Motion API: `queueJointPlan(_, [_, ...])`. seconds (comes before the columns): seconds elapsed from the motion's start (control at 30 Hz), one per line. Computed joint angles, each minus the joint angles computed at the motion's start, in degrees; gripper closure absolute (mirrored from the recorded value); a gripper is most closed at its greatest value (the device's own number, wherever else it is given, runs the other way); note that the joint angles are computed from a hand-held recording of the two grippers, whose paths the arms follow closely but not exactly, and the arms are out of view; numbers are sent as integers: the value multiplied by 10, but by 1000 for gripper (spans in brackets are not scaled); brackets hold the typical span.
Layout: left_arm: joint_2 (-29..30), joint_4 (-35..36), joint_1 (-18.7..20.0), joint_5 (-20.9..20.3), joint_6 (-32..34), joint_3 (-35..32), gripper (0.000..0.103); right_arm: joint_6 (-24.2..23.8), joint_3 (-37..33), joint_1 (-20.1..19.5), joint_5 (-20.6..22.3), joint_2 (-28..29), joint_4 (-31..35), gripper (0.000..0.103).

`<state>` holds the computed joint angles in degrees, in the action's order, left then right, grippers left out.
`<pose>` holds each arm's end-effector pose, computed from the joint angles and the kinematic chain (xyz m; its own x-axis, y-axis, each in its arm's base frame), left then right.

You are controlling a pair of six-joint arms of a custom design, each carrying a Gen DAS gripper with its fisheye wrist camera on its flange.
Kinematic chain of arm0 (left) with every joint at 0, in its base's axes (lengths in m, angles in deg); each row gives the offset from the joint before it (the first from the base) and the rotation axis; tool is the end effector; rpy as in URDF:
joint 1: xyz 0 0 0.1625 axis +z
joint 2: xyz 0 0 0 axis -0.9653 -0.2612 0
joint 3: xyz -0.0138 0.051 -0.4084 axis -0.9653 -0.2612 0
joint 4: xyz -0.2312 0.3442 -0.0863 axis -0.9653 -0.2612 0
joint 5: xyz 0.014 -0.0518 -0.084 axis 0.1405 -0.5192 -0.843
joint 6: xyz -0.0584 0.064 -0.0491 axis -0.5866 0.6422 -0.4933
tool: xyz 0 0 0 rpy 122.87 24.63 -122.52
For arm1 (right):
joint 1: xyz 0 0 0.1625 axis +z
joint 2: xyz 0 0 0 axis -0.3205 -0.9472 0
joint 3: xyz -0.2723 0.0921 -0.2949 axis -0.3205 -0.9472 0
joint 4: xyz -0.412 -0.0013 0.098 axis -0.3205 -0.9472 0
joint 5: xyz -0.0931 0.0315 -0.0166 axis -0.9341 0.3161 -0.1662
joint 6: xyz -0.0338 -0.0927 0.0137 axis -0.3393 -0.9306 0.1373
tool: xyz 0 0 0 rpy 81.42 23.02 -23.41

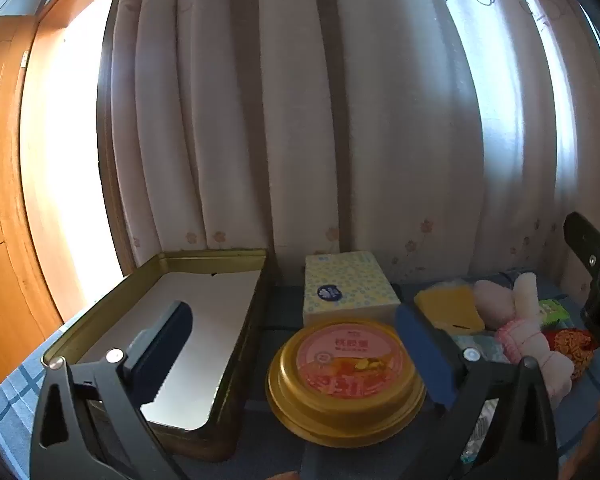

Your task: Organize soft objects

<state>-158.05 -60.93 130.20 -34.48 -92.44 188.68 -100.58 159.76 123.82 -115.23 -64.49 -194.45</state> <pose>-0.0748 -0.4910 0.1851 -0.6373 -0.2584 -0.7260 0.6612 0.3006 -0.6874 0.2431 -0.5015 -0.0033 -0.7238 0.0220 0.6897 -0.6890 0.0300 -0.7241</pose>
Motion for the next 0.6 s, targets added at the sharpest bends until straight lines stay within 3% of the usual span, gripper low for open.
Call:
queueJointPlan(0.37, [-1, 48, -8, -11, -50, -7, 0, -1, -5, -5, 10, 6, -11, 1])
queueJointPlan(0.6, [9, 40, -8, -21, -56, -11, 0, 0, -3, 0, -1, 2, -6, 1])
